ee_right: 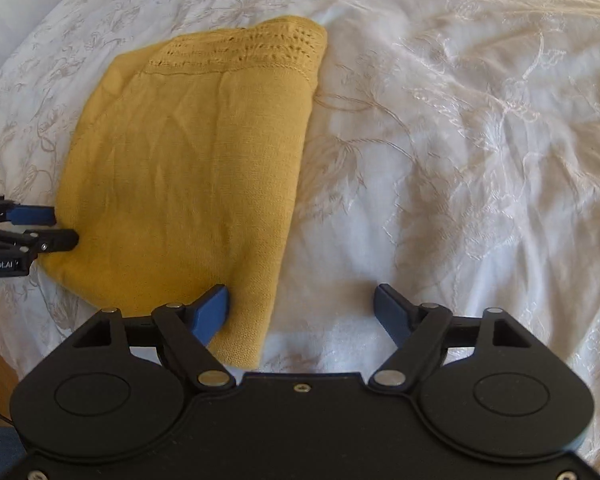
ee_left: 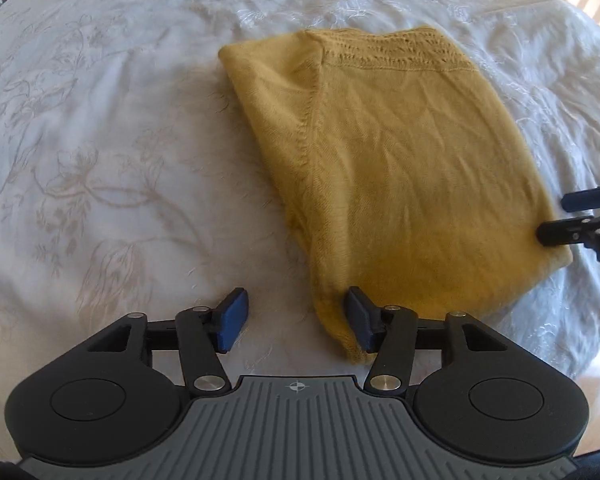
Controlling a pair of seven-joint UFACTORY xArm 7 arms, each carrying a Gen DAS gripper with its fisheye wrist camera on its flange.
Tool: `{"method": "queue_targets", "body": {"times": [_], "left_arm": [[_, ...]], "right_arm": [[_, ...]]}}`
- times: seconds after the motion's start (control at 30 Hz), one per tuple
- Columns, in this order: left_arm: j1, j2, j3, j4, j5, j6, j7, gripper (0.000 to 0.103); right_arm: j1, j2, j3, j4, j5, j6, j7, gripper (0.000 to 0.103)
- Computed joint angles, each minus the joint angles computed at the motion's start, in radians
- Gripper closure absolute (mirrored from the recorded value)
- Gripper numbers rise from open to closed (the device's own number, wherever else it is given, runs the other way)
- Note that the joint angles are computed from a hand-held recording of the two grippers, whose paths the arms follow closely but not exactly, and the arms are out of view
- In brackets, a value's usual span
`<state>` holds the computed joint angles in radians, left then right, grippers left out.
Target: Fold small clothes
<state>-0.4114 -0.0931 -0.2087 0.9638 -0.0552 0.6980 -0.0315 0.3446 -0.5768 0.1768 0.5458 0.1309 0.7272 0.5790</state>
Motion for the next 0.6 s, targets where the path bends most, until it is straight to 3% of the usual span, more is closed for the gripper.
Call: {"method": "queue_targets", "body": {"times": [0.1, 0.2, 0.27, 0.47, 0.6], "left_arm": [[0.015, -0.008, 0.011, 0.041, 0.002, 0.057, -0.02, 0.049], [0.022, -0.021, 0.021, 0.068, -0.036, -0.01, -0.014, 0.049], [0.027, 0.009, 0.018, 0.109, -0.025, -0.051, -0.026, 0.048], [0.013, 0.248, 0.018, 0.336, 0.101, -0.079, -0.142, 0.044], [-0.015, 0.373, 0.047, 0.456, 0.161, -0.059, -0.19, 0.044]], "right_arm": [[-0.026, -0.01, -0.002, 0.018, -0.017, -0.001, 0.016, 0.021], [-0.061, -0.013, 0.009, 0.034, -0.054, -0.072, 0.038, 0.02], [-0.09, 0.03, 0.019, 0.067, -0.091, -0.116, 0.051, 0.013], [-0.147, 0.258, 0.037, 0.229, -0.205, -0.199, 0.092, 0.009], [-0.144, 0.369, 0.018, 0.31, -0.243, -0.197, 0.106, 0.006]]}}
